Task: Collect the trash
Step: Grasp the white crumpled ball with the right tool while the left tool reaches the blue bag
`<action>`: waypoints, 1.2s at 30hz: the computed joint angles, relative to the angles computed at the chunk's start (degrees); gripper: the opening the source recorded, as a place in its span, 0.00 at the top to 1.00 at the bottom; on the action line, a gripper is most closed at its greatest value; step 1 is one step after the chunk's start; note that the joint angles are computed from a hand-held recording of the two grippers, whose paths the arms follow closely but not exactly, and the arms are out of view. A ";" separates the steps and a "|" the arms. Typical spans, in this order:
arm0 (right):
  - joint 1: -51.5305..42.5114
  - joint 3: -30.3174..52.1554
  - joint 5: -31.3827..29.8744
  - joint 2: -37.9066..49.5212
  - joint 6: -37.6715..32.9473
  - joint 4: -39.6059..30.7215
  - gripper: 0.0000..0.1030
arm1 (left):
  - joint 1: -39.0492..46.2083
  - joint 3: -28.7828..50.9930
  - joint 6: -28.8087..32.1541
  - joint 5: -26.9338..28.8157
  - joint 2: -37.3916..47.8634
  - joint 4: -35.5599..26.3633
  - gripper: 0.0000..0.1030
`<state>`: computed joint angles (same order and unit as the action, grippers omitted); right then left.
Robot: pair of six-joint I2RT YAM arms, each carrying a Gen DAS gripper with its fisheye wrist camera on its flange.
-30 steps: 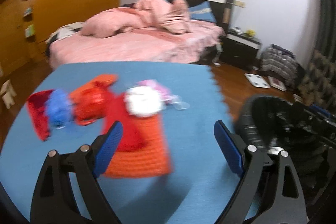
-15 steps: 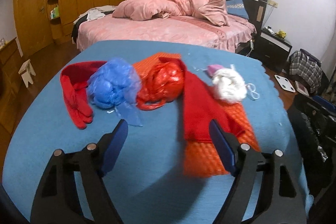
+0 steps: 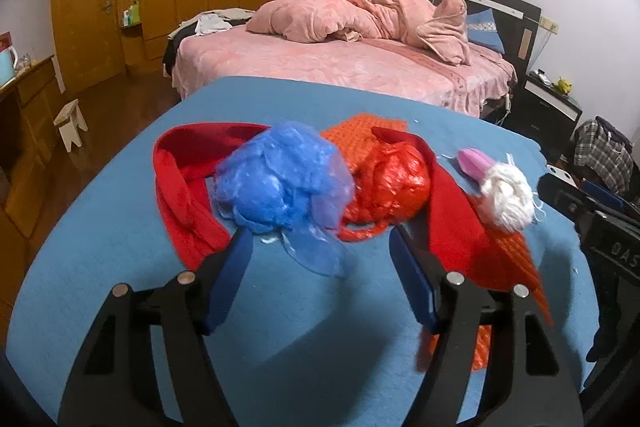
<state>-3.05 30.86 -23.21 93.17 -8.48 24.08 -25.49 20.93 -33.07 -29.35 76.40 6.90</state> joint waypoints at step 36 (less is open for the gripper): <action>2.75 3.13 -1.00 5.15 -2.65 -2.68 0.69 | 10.98 6.57 8.59 7.21 10.10 3.48 0.58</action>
